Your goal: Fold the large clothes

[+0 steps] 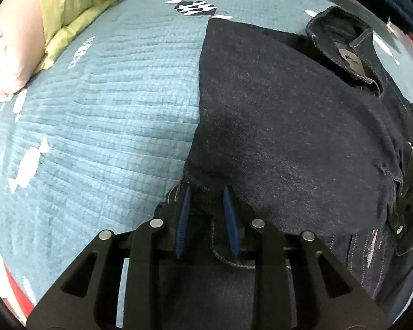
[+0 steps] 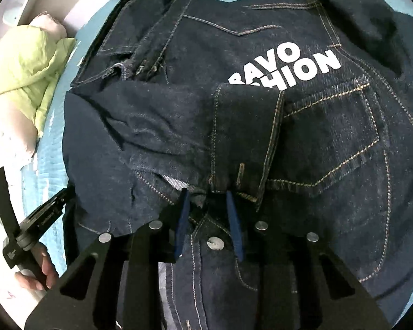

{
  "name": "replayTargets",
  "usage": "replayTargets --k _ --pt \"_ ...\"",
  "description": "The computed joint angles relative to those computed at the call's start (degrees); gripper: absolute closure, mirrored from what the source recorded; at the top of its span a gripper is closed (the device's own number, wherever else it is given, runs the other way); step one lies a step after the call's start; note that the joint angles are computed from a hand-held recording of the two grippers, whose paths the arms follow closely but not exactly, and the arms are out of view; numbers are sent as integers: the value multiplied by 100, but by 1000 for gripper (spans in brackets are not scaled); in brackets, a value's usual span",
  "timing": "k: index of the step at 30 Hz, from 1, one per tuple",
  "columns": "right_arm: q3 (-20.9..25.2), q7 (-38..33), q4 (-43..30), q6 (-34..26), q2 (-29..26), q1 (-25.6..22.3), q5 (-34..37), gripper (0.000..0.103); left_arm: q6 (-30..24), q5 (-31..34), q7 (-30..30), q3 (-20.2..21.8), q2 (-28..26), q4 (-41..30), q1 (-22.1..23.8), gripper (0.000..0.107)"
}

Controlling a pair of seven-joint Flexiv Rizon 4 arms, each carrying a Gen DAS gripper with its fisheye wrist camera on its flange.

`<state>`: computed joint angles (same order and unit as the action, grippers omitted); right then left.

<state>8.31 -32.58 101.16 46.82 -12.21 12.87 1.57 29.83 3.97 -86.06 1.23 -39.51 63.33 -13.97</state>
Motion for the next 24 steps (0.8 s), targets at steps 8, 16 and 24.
replayTargets --k 8,16,24 --pt "-19 895 1470 2011 1075 -41 -681 8 749 4 -62 -88 813 882 -41 17" --pt "23 1898 2488 1562 2256 -622 -1471 8 837 -337 161 -381 1164 1294 -208 17" --pt "-163 2308 3170 1096 3066 -1728 -2198 8 787 -585 153 -591 995 1185 -522 17"
